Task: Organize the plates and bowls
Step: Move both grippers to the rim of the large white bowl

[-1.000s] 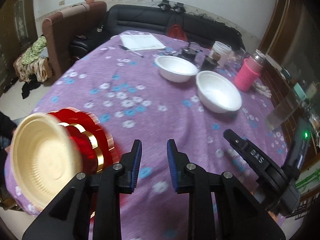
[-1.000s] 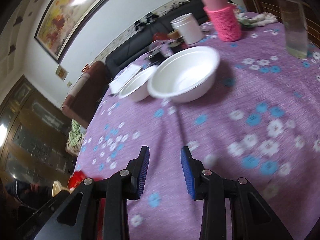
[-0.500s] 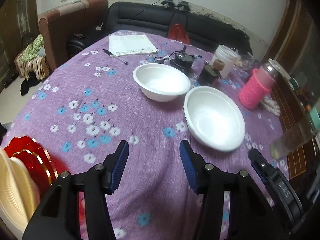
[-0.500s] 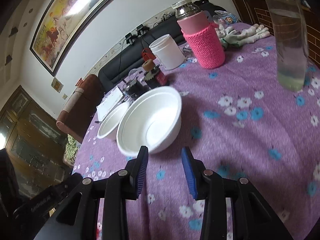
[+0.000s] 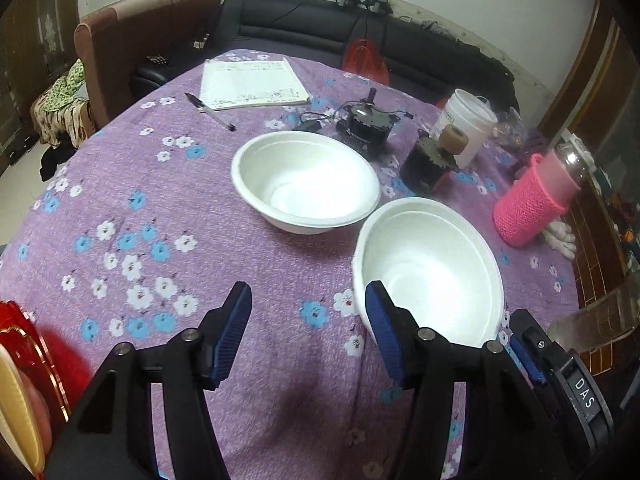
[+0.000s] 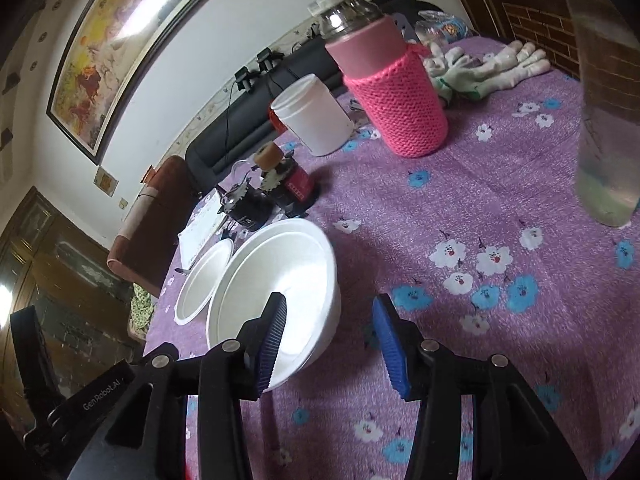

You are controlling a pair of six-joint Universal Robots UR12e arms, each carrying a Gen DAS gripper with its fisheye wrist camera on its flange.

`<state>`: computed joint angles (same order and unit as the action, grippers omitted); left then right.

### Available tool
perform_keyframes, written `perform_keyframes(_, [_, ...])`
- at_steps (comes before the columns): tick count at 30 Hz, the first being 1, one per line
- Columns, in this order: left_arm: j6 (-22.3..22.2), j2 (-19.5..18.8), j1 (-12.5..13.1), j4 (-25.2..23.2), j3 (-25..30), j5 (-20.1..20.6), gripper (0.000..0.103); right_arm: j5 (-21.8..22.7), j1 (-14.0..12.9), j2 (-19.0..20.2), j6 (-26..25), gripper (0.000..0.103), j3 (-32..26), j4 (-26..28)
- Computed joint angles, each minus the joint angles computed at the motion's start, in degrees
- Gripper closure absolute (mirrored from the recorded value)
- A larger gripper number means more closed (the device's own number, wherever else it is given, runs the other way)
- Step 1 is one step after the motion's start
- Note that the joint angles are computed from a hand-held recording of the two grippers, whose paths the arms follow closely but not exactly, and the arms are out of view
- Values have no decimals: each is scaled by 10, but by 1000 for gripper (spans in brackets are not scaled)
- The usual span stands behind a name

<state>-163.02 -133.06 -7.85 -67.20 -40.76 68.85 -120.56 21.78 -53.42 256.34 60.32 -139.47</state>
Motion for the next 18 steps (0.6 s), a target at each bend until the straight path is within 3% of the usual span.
perform_keyframes(18, [8, -44, -15, -71, 83, 5, 45, 69, -27, 6, -22, 55, -14, 1])
